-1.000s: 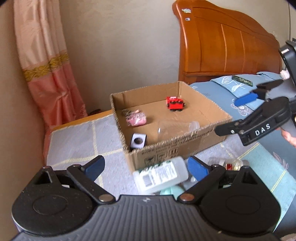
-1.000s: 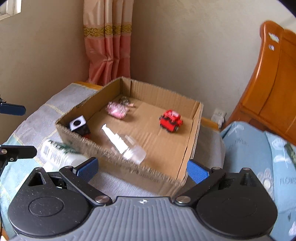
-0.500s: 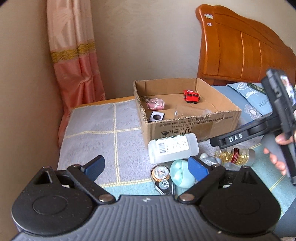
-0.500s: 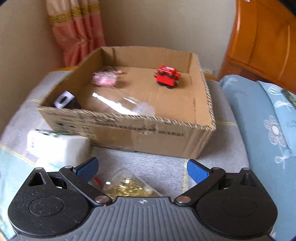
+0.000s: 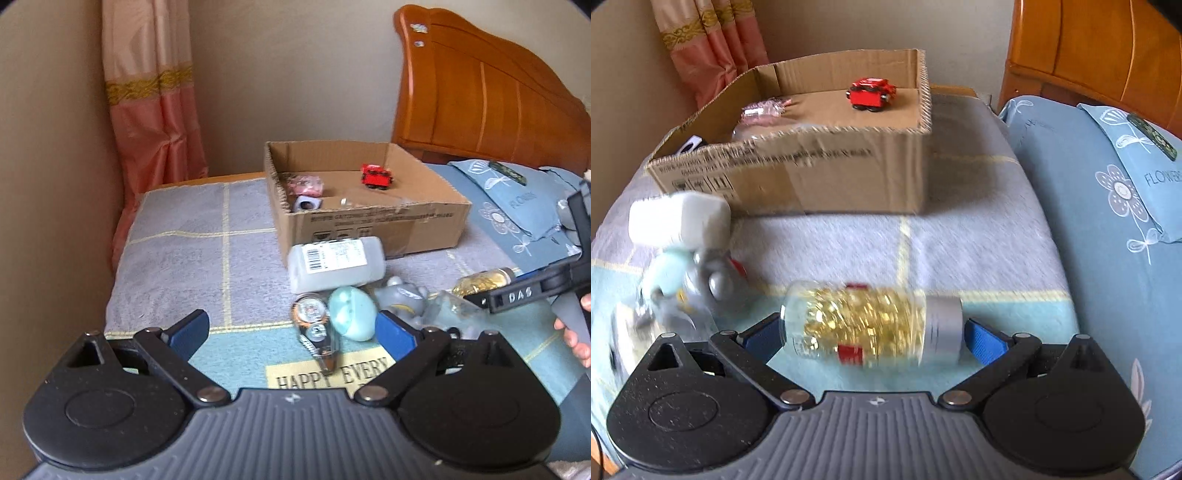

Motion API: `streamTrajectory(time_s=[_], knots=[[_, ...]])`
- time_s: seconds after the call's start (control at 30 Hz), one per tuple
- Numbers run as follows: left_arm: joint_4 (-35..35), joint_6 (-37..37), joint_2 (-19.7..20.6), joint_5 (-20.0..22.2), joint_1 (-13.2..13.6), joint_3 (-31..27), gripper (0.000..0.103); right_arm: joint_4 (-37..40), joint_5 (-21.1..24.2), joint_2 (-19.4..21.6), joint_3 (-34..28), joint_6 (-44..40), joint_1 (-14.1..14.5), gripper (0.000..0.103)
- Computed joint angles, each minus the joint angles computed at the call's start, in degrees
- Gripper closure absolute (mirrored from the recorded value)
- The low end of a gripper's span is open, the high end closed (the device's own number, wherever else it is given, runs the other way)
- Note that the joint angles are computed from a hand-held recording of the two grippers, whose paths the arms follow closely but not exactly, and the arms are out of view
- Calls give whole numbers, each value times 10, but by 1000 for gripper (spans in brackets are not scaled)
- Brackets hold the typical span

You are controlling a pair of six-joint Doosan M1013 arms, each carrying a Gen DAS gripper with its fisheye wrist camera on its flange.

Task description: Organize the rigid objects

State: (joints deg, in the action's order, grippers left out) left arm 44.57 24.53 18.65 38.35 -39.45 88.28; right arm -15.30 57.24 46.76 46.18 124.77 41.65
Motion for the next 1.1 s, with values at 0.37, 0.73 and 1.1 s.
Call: streamTrajectory(time_s=[0.37, 0.73, 1.1], knots=[[-40, 108, 49, 26, -1, -64, 7, -45, -70, -39, 95, -14, 7, 0], [-125, 239, 58, 6, -14, -87, 7, -61, -174, -65, 160, -34, 0, 0], [-153, 300, 76, 24, -31, -115, 7, -62, -235, -97, 223, -53, -7, 0]])
